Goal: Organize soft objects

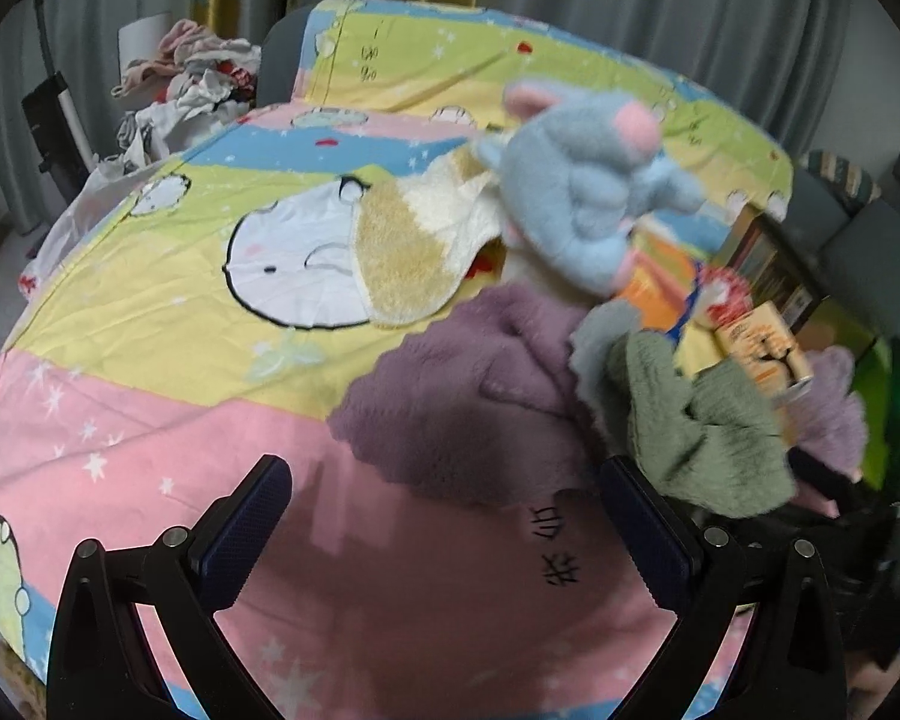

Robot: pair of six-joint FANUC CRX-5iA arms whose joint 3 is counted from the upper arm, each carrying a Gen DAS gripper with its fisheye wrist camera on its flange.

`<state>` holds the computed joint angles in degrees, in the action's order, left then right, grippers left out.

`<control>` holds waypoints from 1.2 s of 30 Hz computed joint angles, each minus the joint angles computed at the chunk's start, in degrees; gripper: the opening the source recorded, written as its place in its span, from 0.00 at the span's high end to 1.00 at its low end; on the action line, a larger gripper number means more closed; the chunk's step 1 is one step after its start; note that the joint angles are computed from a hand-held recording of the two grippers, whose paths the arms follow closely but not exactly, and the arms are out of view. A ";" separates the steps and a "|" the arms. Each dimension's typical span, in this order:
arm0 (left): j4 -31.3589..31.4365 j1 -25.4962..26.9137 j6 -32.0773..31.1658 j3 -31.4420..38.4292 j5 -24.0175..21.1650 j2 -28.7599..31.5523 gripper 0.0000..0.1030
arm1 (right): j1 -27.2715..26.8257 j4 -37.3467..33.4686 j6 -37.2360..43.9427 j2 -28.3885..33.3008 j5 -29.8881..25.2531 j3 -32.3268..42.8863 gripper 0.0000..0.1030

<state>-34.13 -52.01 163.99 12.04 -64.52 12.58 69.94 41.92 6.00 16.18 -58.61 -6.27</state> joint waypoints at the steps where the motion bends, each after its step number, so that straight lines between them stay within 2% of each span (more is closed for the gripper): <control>1: -0.56 -0.31 0.31 -0.28 0.22 -0.61 0.01 | 0.37 -0.36 0.23 0.01 -0.52 0.07 0.01; 4: -1.99 -0.97 1.64 -0.95 0.82 -2.22 0.01 | 1.55 1.09 0.00 -0.72 -2.13 -0.33 0.01; 11: -3.92 -1.84 3.78 -3.05 3.90 -5.56 0.01 | 4.29 8.89 -7.20 -4.79 -3.95 -4.53 0.01; 15: -4.71 -2.46 4.04 -2.96 4.02 -5.94 0.01 | 5.62 12.50 -9.11 -5.21 -7.22 -5.18 0.04; 19: -4.79 -2.67 3.89 -3.00 4.11 -6.16 0.01 | 5.82 13.13 -8.96 -5.75 -7.63 -5.39 0.07; 22: -4.52 -2.63 3.50 -3.17 4.47 -6.25 0.01 | 5.68 12.77 -8.09 -5.87 -7.46 -4.97 0.13; 23: -4.10 -2.47 3.22 -3.26 4.82 -6.27 0.01 | 5.65 12.15 -7.98 -6.40 -6.71 -4.96 0.20; 24: -3.51 -2.21 2.92 -3.54 5.44 -6.38 0.01 | 5.61 11.77 -8.13 -6.82 -5.87 -5.07 0.33; 26: -2.29 -1.65 2.35 -4.45 7.23 -6.74 0.04 | 4.87 9.82 -9.19 -9.62 -0.85 -6.20 0.44; 28: -1.23 -1.07 1.62 -5.05 8.87 -6.78 0.09 | 3.66 6.63 -9.60 -12.22 5.04 -6.75 0.42; 29: -0.19 -0.57 1.07 -5.46 10.12 -6.68 0.13 | 2.47 1.91 -6.40 -13.51 9.22 -5.90 0.40; 31: 2.11 0.48 0.00 -6.43 12.59 -6.55 0.18 | 1.07 -5.11 -0.09 -13.50 12.84 -3.28 0.39; 32: 3.97 1.33 -0.84 -7.28 14.58 -6.53 0.19 | 0.04 -10.69 5.14 -13.00 14.49 -0.98 0.36; 33: 5.94 2.16 -1.83 -8.11 16.57 -6.47 0.20 | -0.71 -15.41 9.80 -12.12 14.75 1.39 0.28; 34: 7.45 2.73 -2.69 -8.76 18.34 -6.40 0.25 | -1.62 -20.91 15.72 -10.77 14.49 4.38 0.23; 36: 9.50 3.29 -3.74 -9.26 20.16 -6.02 0.33 | -3.11 -26.90 22.05 -7.95 14.61 8.14 0.21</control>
